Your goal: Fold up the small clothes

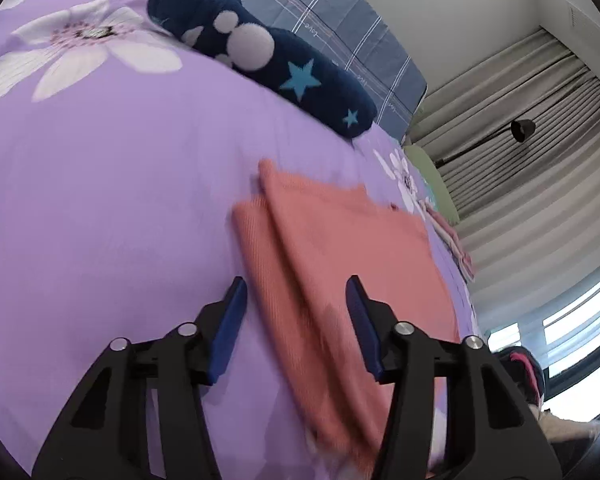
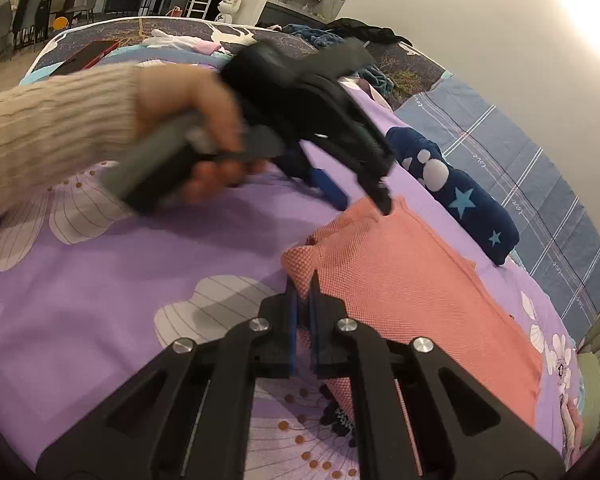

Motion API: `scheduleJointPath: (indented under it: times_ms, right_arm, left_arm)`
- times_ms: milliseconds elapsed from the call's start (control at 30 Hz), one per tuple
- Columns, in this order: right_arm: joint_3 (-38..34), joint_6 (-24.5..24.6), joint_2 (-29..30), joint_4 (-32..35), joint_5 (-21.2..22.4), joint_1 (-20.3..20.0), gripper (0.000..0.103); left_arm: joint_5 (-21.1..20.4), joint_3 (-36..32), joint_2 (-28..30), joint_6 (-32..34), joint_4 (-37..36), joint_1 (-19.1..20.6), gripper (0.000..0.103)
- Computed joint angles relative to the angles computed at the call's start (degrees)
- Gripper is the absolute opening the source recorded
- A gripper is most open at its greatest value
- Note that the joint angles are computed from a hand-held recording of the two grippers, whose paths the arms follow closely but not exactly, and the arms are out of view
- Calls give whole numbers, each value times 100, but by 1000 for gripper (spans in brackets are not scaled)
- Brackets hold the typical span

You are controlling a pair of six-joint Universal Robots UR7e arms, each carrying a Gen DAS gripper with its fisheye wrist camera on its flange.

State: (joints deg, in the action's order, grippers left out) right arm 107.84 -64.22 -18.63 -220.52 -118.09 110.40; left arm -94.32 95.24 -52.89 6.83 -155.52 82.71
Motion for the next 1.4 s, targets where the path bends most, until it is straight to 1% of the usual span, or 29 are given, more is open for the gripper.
scheduleJointPath:
  times_ms: [33, 67, 133, 200, 233, 267, 333, 367, 400, 433, 467, 500, 567, 600, 633, 667, 700, 733, 767, 800, 867, 900, 1100, 1200, 1233, 1300, 1333, 1367, 1400]
  right_arm:
    - [-13, 14, 1, 31, 6, -4, 5]
    - [-16, 36, -2, 58, 7, -5, 5]
    - [26, 113, -43, 96, 34, 25, 5]
    - [72, 114, -119, 72, 178, 21, 5]
    - [88, 167, -158, 150, 228, 3, 5]
    - [75, 249, -180, 320, 233, -26, 5]
    - [-64, 236, -63, 750, -54, -52, 5]
    - [-138, 190, 32, 814, -158, -83, 5]
    - [-180, 155, 104, 805, -245, -92, 5]
    - [-154, 129, 96, 741, -207, -79, 5]
    - [-76, 158, 20, 707, -77, -80, 7]
    - [-29, 217, -45, 751, 0, -90, 9]
    - [72, 517, -247, 1108, 107, -138, 11]
    - [96, 591, -290, 1176, 117, -145, 12]
    - [127, 639, -316, 1173, 117, -148, 15]
    - [165, 651, -325, 1116, 118, -146, 25]
    - [211, 612, -311, 953, 94, -126, 32]
    - [255, 524, -281, 764, 88, -109, 46]
    - [294, 412, -245, 576, 69, -86, 54]
    - [305, 207, -160, 356, -42, -39, 55]
    - [228, -34, -19, 185, -296, 5, 55]
    - [173, -112, 67, 133, -447, 21, 55]
    - [-141, -305, 389, -175, -784, 136, 58]
    - [-492, -445, 627, -307, -941, 205, 58]
    - [-614, -451, 693, -319, -977, 216, 56]
    - [-858, -440, 806, -291, -1068, 220, 54]
    - [-879, -344, 789, -208, -1075, 217, 45]
    - [-878, -207, 738, -51, -1077, 210, 29]
    - [-867, -60, 668, 128, -1060, 178, 22]
  left_arm:
    - [60, -80, 61, -75, -6, -14, 21]
    - [110, -180, 138, -168, -7, -33, 2]
    - [122, -190, 159, -203, -129, -116, 4]
    - [250, 32, 46, 136, -548, -253, 4]
    - [305, 52, 36, 243, -629, -268, 4]
    - [508, 114, 47, 387, -719, -304, 4]
    - [925, 56, 188, 368, -581, -268, 4]
    - [914, 73, 244, 302, -659, -216, 5]
    - [686, 115, 218, 243, -770, -137, 5]
    - [509, 135, 176, 164, -828, -85, 5]
    - [500, 194, 137, 139, -998, -79, 5]
    - [635, 298, 70, 166, -1250, -118, 5]
    - [638, 344, -4, 187, -1261, -148, 17]
    - [624, 374, -54, 199, -1197, -176, 33]
    - [645, 432, -104, 268, -1163, -208, 45]
    - [664, 498, -141, 386, -1144, -249, 49]
    - [688, 563, -172, 544, -1072, -286, 51]
    - [762, 558, -142, 667, -935, -316, 55]
    - [918, 512, -86, 722, -768, -367, 57]
    - [1111, 527, -24, 802, -757, -413, 57]
    - [1113, 545, 27, 935, -880, -435, 61]
    - [1005, 459, 58, 829, -803, -411, 61]
    - [535, 123, 231, 516, -574, -266, 61]
    - [480, -20, 336, 507, -523, -272, 61]
    - [486, -53, 365, 532, -511, -284, 61]
    - [580, -106, 409, 550, -467, -321, 59]
    - [639, -123, 424, 558, -452, -337, 50]
    - [718, -142, 434, 558, -413, -358, 43]
    - [754, -186, 452, 523, -317, -360, 27]
